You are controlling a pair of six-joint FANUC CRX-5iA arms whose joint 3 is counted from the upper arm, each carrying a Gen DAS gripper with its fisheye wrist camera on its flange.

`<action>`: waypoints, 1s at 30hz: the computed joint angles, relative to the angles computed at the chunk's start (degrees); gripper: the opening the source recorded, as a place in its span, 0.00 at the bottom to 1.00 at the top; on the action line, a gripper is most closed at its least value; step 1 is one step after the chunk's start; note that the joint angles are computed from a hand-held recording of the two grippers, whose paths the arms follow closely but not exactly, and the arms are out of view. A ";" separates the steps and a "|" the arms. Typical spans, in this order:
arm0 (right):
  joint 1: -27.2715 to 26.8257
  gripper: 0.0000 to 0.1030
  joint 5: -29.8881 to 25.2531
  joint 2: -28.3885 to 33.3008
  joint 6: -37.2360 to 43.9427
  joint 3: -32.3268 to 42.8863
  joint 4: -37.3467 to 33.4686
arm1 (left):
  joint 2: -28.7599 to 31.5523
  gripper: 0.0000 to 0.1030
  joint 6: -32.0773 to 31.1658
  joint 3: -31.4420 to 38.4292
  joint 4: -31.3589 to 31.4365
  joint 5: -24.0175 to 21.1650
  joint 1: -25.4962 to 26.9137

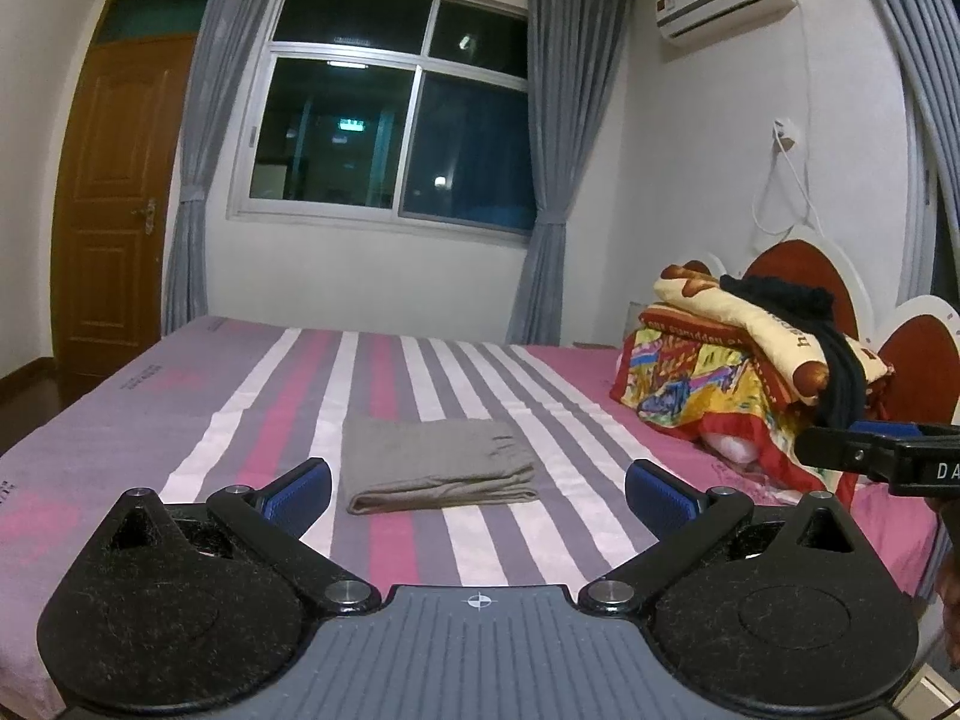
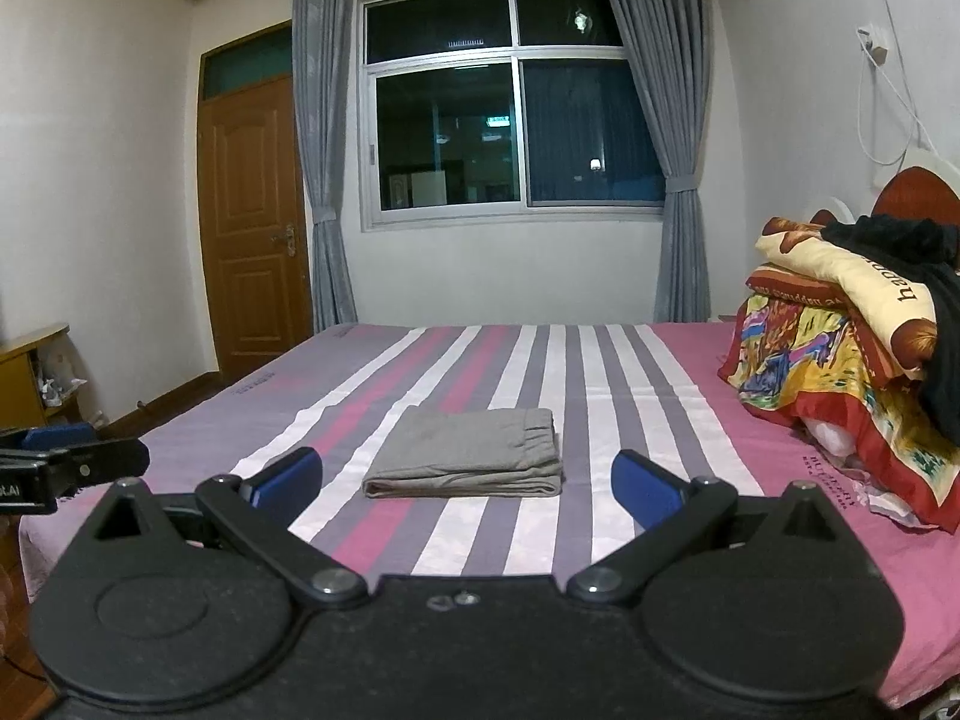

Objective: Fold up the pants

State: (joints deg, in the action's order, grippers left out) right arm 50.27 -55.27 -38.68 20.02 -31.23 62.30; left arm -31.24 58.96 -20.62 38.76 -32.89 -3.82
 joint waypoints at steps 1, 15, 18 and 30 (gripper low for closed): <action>-0.03 1.00 0.03 -0.01 0.16 0.02 -0.06 | -0.02 1.00 -0.05 -0.05 0.10 0.03 -0.03; -0.98 1.00 1.22 -0.26 1.50 -0.07 -1.15 | 0.03 1.00 -0.06 -0.06 -0.01 0.09 -0.17; -1.21 1.00 1.55 -0.38 1.77 -0.06 -1.51 | -0.02 1.00 -0.24 -0.19 0.05 0.22 -0.19; -1.25 1.00 1.52 -0.37 1.86 -0.07 -1.50 | -0.16 1.00 -1.23 -0.62 0.69 0.37 -0.04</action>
State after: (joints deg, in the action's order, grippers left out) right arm 49.02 -53.75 -39.05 21.88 -31.30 60.81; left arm -31.40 57.73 -21.24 39.46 -32.51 -3.86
